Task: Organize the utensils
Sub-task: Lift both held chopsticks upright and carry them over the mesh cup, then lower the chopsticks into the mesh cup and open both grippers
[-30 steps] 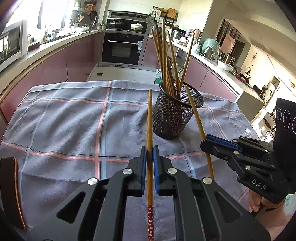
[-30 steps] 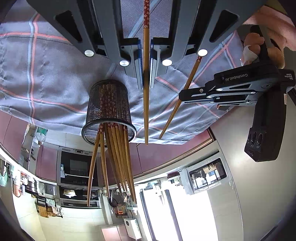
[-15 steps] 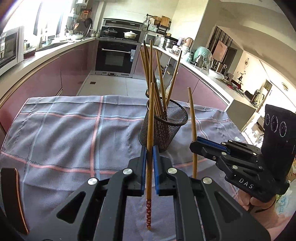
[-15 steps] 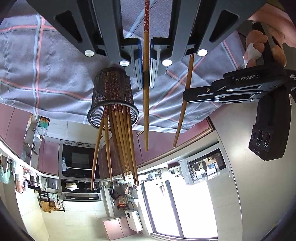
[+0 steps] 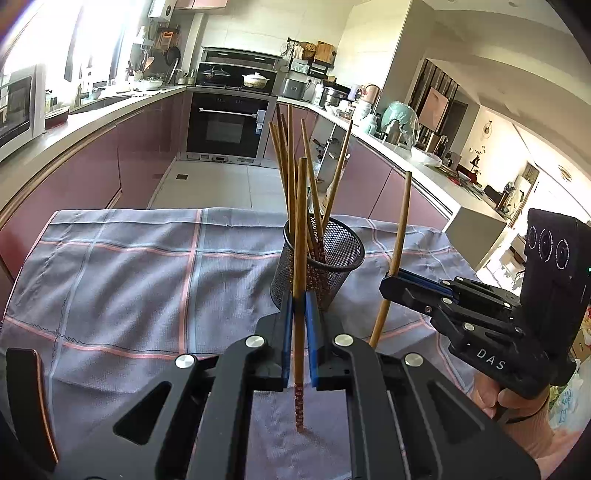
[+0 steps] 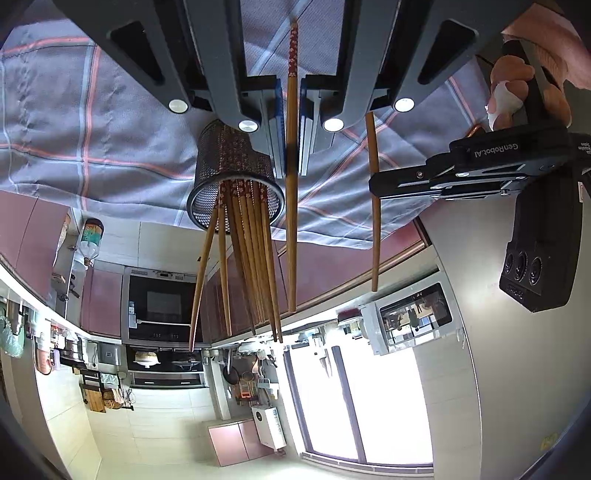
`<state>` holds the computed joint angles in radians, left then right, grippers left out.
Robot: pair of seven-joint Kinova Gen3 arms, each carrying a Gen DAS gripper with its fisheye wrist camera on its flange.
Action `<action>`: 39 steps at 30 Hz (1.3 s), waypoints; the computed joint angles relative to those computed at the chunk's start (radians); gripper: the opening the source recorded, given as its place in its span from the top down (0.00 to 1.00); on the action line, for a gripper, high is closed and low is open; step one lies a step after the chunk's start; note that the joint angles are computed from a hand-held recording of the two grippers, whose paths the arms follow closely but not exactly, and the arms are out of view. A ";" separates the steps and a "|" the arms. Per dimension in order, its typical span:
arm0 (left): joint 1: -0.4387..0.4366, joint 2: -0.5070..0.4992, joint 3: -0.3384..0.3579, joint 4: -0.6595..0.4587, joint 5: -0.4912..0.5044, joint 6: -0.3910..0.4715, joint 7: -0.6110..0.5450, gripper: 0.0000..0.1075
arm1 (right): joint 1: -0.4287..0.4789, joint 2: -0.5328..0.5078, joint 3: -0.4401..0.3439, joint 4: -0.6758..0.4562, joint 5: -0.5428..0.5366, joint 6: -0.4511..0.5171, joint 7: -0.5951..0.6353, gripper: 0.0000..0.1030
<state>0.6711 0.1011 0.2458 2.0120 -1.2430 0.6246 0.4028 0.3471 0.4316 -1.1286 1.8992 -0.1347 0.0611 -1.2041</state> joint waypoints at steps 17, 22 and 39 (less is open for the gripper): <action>-0.009 -0.022 0.014 -0.017 -0.044 0.003 0.013 0.93 | 0.055 -0.007 -0.053 0.000 0.070 -0.039 -0.052 0.95; -0.019 -0.036 0.021 -0.020 -0.057 -0.003 0.011 0.93 | 0.075 -0.002 -0.072 -0.007 0.097 -0.045 -0.074 0.95; -0.034 -0.034 0.023 -0.055 -0.083 -0.007 -0.010 0.93 | 0.088 -0.012 -0.084 -0.024 0.161 -0.060 -0.128 0.95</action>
<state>0.6372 0.0675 0.2690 1.9571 -1.3262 0.6181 0.3928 0.4352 0.4193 -1.2125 1.8754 0.0265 0.0013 -1.3318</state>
